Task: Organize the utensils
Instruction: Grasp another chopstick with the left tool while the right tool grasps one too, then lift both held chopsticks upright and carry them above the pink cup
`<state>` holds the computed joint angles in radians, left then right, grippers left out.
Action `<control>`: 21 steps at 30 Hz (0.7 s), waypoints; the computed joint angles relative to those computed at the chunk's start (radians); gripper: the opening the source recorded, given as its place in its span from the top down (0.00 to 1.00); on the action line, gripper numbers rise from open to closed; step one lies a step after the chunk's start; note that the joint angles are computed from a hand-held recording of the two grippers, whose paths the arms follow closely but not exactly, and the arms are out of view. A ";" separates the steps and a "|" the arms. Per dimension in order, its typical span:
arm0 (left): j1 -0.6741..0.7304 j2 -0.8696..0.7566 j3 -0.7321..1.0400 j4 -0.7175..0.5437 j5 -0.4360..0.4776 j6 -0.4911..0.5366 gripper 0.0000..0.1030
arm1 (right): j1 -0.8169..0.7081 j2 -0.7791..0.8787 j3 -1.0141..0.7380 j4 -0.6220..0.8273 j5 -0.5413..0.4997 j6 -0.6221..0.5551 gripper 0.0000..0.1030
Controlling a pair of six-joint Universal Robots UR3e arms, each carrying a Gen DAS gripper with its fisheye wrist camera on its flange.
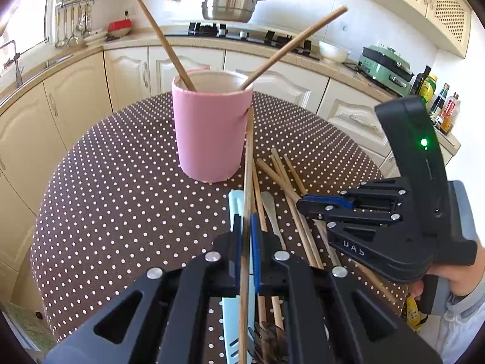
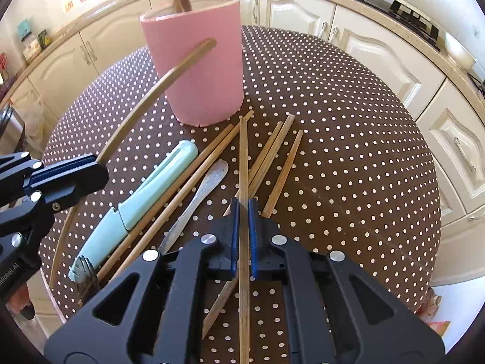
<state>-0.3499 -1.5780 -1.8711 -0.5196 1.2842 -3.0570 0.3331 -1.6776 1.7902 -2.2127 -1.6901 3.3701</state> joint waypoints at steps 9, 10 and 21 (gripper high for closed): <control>0.049 0.104 -0.109 0.108 -0.073 0.011 0.95 | -0.083 -0.224 0.151 -0.136 0.103 -0.014 0.94; 0.050 0.108 -0.117 0.119 -0.075 0.014 0.95 | -0.091 -0.251 0.168 -0.154 0.112 -0.011 0.94; 0.110 0.193 -0.254 0.302 -0.187 0.006 0.95 | -0.137 -0.422 0.270 -0.276 0.177 0.006 0.94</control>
<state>-0.2398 -1.3849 -2.1250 -0.2172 1.0969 -3.0506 0.1964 -2.0991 2.0606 -2.4892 -1.5135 3.3762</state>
